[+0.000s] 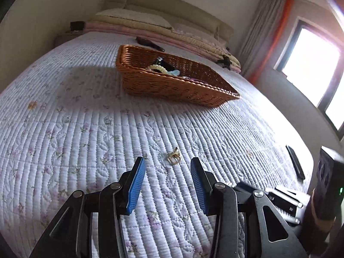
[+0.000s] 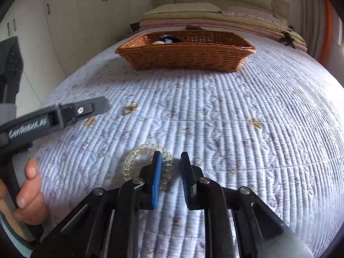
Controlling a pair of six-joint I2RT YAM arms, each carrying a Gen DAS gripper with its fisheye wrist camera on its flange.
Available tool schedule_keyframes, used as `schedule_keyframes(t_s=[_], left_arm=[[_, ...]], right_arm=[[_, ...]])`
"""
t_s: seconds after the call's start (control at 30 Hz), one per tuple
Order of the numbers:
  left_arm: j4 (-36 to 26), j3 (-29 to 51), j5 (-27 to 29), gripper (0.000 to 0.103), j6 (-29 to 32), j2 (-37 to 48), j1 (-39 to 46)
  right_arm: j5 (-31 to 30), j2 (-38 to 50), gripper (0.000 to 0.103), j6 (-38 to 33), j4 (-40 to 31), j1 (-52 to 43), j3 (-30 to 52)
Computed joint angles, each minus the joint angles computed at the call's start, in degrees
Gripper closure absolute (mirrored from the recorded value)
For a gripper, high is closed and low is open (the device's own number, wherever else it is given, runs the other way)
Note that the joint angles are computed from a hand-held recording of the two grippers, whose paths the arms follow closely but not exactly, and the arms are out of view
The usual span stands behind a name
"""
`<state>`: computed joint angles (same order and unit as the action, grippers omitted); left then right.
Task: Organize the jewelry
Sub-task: 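Grasp the gold ring with the left tool while the right tool grasps the clear bead bracelet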
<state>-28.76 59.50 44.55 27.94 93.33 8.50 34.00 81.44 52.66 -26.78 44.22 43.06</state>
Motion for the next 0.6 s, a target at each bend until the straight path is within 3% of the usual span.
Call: schedule_keyframes(t_s=[0.3, 0.5, 0.6], left_arm=[[2.0, 1.2, -12.3, 0.059, -0.7, 1.5, -10.2], [2.9, 1.6, -11.5, 0.063, -1.2, 2.4, -9.9], [4.8, 1.1, -13.4, 0.073, -2.2, 2.3, -11.2]], right_arm=[[-6.2, -6.5, 0.084, -6.5, 0.8, -11.5, -2.9], [-5.5, -5.9, 0.081, -7.6, 2.6, -9.8, -3.6], [-4.5, -3.6, 0.08, -7.8, 2.1, -9.0, -2.2]])
